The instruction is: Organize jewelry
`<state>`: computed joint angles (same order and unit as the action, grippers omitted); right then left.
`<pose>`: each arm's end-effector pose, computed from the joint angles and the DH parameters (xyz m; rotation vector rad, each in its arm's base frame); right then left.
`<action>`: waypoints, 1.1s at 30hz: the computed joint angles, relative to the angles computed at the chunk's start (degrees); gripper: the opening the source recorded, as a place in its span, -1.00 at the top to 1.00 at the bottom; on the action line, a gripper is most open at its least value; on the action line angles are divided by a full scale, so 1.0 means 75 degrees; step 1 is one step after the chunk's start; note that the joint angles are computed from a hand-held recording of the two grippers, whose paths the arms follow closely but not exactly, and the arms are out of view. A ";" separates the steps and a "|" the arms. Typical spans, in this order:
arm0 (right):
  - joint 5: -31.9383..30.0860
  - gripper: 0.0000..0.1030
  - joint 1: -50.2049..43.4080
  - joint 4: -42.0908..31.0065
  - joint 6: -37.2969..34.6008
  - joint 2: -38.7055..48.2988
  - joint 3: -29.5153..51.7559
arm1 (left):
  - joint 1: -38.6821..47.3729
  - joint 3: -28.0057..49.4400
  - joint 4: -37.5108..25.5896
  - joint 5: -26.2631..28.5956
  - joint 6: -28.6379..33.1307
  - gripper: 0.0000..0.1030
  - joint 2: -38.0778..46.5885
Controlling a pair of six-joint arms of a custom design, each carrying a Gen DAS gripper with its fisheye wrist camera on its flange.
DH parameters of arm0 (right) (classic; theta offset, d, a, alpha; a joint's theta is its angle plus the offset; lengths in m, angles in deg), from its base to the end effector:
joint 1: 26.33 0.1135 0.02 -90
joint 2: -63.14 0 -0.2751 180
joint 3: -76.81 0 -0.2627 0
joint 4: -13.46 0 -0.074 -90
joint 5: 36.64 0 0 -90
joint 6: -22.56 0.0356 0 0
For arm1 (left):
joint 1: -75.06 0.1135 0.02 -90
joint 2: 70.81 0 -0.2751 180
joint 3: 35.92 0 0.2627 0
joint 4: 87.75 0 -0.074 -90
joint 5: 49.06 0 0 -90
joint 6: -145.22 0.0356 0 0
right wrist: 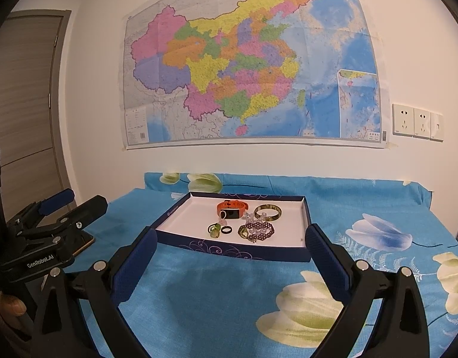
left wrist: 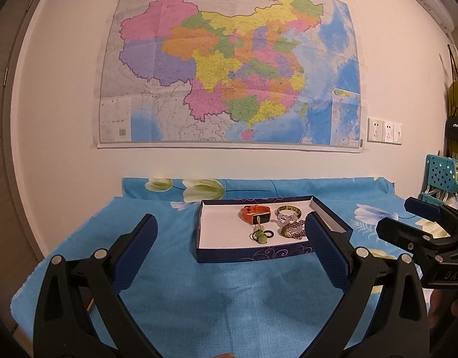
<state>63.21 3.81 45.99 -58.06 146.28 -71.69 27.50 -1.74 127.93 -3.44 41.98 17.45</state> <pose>0.2221 0.1219 0.1449 -0.2286 1.8971 0.3043 0.1939 -0.1752 0.1443 0.0241 1.7983 -0.0227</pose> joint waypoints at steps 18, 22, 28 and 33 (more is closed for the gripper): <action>-0.0088 -0.87 -0.0041 -0.0039 0.0051 0.0102 0.0056 | 0.0012 0.0080 0.0014 0.0018 0.0072 -0.89 0.0127; -0.0074 -0.87 -0.0028 -0.0022 0.0068 0.0149 0.0077 | 0.0009 0.0079 0.0036 0.0001 0.0083 -0.89 0.0151; -0.0094 -0.87 -0.0050 0.0052 0.0062 0.0217 0.0086 | -0.0006 0.0096 0.0017 -0.0007 0.0081 -0.89 0.0154; -0.0150 -0.87 -0.0090 0.0004 0.0052 0.0169 0.0081 | -0.0010 0.0098 0.0014 -0.0018 0.0079 -0.89 0.0153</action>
